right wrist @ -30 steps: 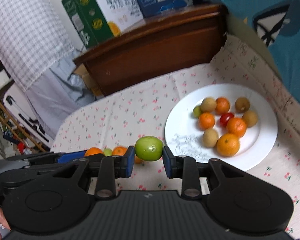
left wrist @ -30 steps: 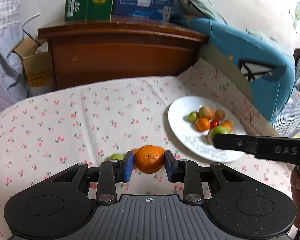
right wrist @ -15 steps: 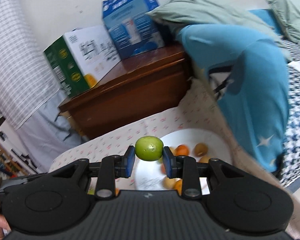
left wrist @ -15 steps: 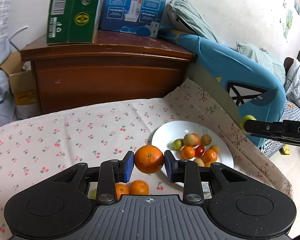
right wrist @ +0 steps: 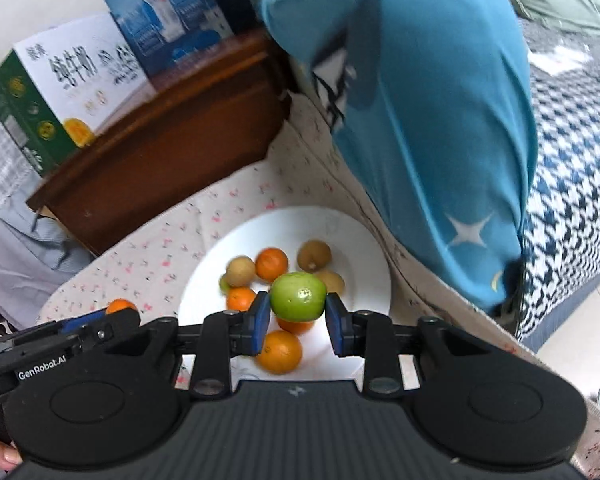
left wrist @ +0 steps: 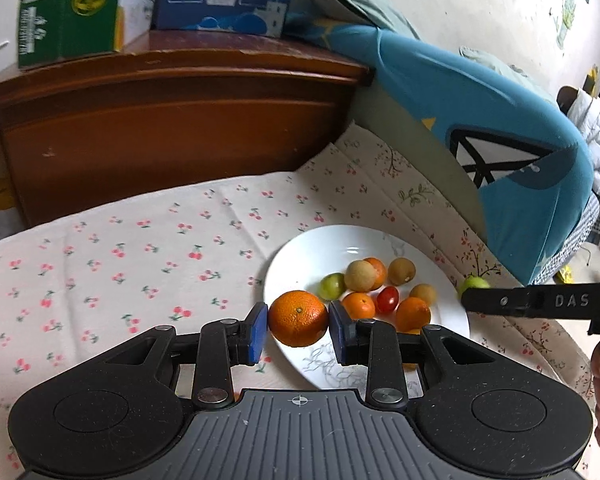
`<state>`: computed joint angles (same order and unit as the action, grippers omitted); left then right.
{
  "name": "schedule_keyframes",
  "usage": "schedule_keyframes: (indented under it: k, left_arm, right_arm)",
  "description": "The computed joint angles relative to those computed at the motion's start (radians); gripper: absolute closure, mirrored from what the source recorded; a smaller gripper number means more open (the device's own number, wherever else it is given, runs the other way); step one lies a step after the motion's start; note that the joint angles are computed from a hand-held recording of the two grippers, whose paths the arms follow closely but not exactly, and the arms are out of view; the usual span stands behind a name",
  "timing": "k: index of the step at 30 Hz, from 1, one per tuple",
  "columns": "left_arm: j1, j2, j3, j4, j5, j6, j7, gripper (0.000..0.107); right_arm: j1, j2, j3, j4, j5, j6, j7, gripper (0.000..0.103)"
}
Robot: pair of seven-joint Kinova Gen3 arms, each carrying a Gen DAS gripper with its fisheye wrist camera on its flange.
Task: Organize fruits
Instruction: 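Carry the mandarin in the left gripper to the plate while the right gripper carries the green tomato, then open the left gripper over the plate while the right gripper releases its green tomato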
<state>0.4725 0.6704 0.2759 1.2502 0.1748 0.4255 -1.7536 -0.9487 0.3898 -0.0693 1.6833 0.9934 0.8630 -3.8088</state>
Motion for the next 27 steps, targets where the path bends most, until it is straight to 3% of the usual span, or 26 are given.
schedule_keyframes:
  k: [10,14,15,17,18,21,23,27]
  left_arm:
    - [0.050,0.083,-0.023,-0.125,-0.022,0.091,0.004,0.077]
    - [0.058,0.092,-0.025,-0.140,-0.022,0.098,0.002,0.074]
    - [0.052,0.091,-0.018,-0.139,-0.017,0.093,-0.004,0.071]
    - [0.060,0.076,-0.031,-0.123,-0.014,0.067,0.012,0.044]
    - [0.066,0.062,-0.042,-0.105,-0.017,0.040,0.023,0.039]
    - [0.061,0.029,-0.041,-0.069,-0.029,-0.007,0.025,0.036]
    - [0.069,0.016,-0.059,-0.072,-0.040,0.005,0.047,0.025]
    - [0.076,-0.014,-0.087,-0.060,-0.066,0.019,0.092,0.023]
  right_arm:
    - [0.023,0.034,0.010,-0.043,-0.107,0.007,0.069,0.073]
    - [0.017,0.035,0.031,-0.036,-0.120,-0.017,0.031,0.070]
    - [0.008,0.033,0.038,-0.031,-0.107,-0.017,0.013,0.070]
    - [-0.008,0.028,0.048,-0.024,-0.074,-0.012,-0.018,0.070]
    - [-0.018,0.025,0.052,-0.019,-0.050,-0.008,-0.041,0.070]
    - [-0.029,0.025,0.046,-0.026,-0.009,0.028,-0.067,0.070]
    - [-0.032,0.021,0.039,-0.023,0.022,0.035,-0.082,0.070]
    - [-0.022,0.017,0.018,-0.022,0.058,0.020,-0.082,0.066]
